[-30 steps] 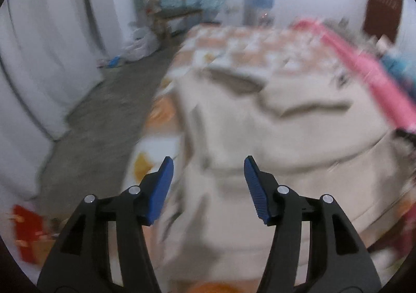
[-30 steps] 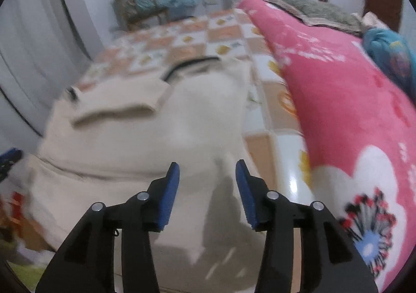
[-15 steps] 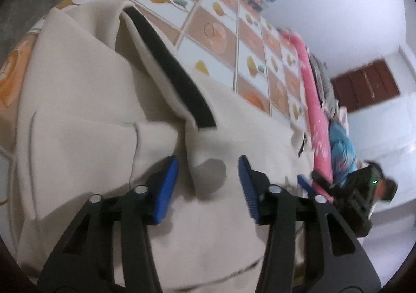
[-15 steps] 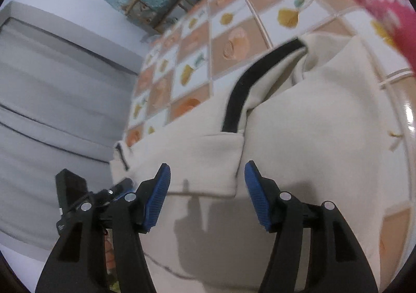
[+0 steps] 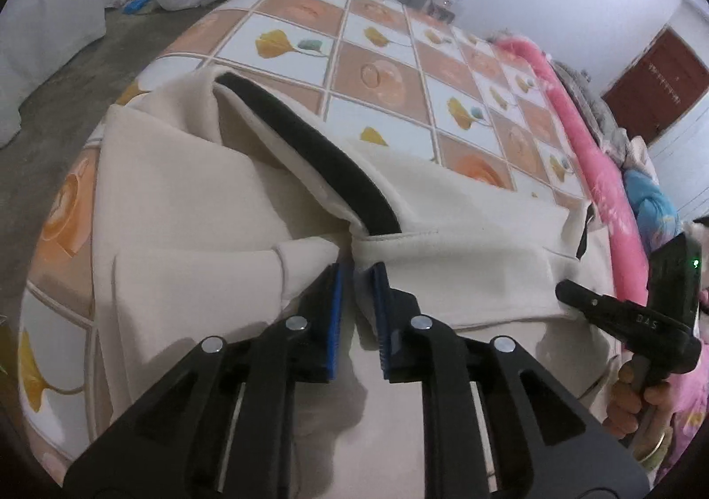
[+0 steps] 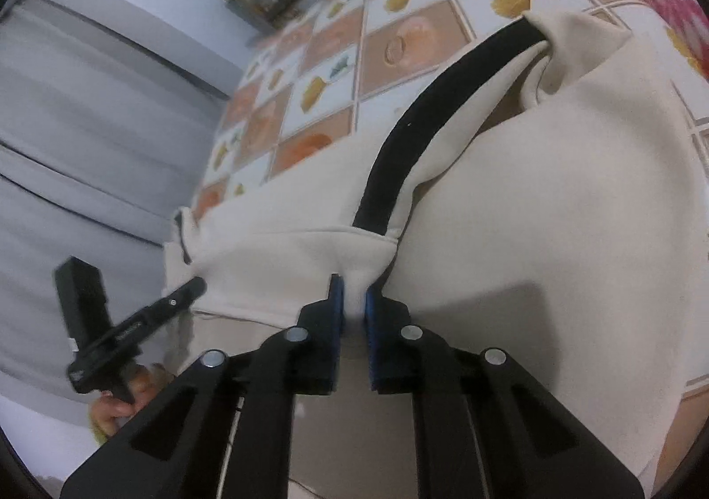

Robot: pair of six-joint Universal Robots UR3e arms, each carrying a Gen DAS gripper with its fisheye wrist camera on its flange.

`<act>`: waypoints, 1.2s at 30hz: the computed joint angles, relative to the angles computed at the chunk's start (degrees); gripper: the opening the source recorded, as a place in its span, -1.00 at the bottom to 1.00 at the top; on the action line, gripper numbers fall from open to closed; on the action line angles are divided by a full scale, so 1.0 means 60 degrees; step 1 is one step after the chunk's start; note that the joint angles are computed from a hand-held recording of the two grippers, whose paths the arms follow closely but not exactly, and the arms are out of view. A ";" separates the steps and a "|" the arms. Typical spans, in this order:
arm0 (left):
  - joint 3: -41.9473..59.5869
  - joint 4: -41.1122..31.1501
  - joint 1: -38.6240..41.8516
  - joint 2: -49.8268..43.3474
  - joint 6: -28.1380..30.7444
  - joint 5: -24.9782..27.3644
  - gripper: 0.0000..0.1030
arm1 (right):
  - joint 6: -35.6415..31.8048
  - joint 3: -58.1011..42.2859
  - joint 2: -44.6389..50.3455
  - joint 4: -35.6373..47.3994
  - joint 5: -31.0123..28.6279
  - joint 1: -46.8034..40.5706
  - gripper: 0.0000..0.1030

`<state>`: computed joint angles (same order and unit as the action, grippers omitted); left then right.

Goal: Fold large clothes

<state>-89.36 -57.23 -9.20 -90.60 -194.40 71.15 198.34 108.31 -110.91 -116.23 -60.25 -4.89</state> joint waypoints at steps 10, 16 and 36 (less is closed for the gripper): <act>0.2841 0.0338 0.0129 -0.1914 0.0094 0.0233 -0.69 | -0.0318 -0.4309 0.3297 -0.0404 -0.2629 0.1925 -0.66; 0.1854 0.0329 0.0961 -0.1850 -0.0308 0.0748 -0.96 | -0.1355 -0.2355 0.2689 -0.0866 -0.2558 0.0614 -0.86; 0.3443 -0.0277 -0.0006 -0.2569 -0.0789 0.2886 -0.62 | -0.0812 -0.1610 0.1467 -0.0723 -0.2457 -0.1078 -0.91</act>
<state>-68.71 -58.89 -9.24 -106.01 -199.13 88.47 193.46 98.65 -102.11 -120.56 -74.99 -11.36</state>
